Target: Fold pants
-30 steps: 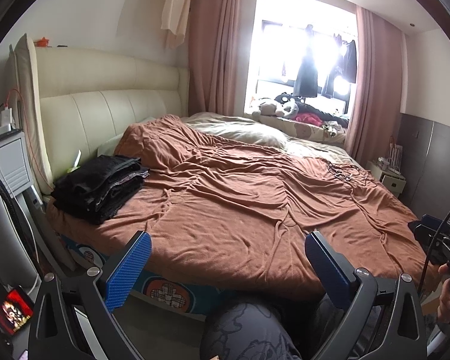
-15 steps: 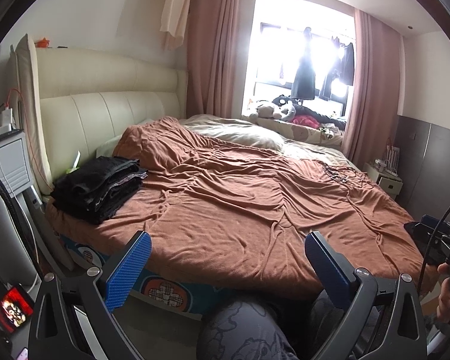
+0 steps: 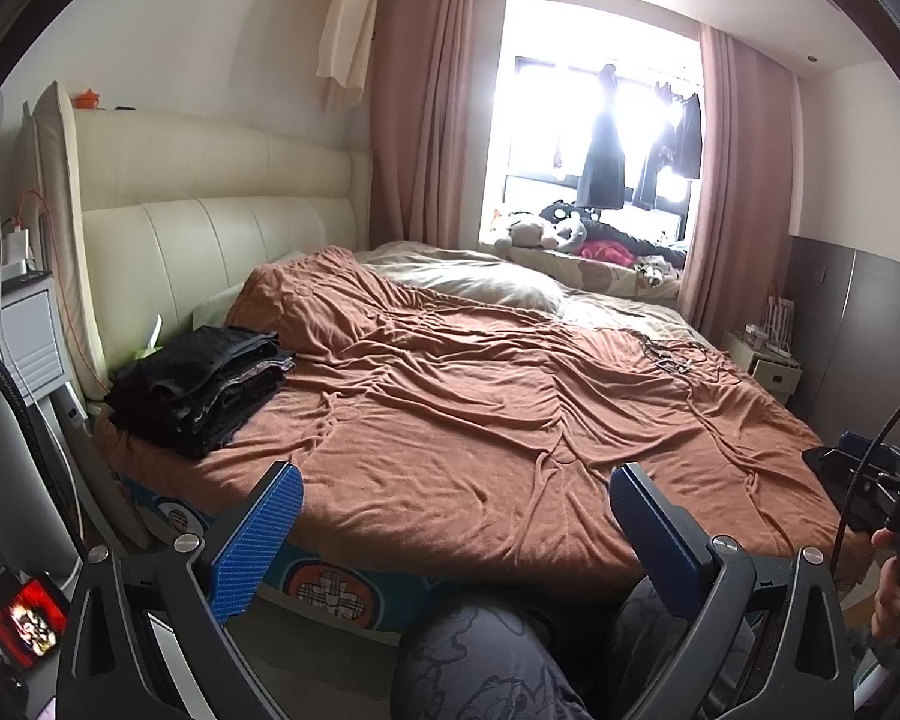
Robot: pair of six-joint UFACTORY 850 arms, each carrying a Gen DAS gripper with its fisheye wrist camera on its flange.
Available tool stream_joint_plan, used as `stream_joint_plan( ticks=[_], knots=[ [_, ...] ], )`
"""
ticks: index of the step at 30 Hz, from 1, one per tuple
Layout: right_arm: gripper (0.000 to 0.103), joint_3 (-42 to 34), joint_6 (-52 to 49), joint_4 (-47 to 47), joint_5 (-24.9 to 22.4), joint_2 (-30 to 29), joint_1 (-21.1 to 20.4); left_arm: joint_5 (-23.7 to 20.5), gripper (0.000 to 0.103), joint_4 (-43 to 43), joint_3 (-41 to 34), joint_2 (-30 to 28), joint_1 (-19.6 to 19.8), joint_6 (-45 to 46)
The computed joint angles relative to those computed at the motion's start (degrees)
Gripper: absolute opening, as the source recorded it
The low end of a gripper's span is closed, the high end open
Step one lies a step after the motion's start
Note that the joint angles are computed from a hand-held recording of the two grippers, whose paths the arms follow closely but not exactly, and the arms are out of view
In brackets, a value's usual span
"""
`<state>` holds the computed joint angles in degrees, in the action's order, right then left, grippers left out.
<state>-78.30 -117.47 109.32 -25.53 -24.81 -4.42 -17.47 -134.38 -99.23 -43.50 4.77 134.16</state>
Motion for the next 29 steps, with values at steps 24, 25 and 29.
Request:
stream_joint_plan(
  ticks=[24,25,29],
  knots=[
    [0.103,2.1,-1.5,2.4,-0.4,1.0,-0.5,-2.5,0.103,-1.3,3.7,2.3,-0.3,2.5],
    [0.103,2.2,-1.8,2.9,-0.2,1.1,-0.5,-2.7,0.103,-1.4,4.0,2.4,-0.3,2.9],
    [0.103,2.4,-1.5,3.1,1.1,1.2,-0.5,-3.5,0.103,-2.0,4.9,2.9,-0.4,3.8]
  ],
)
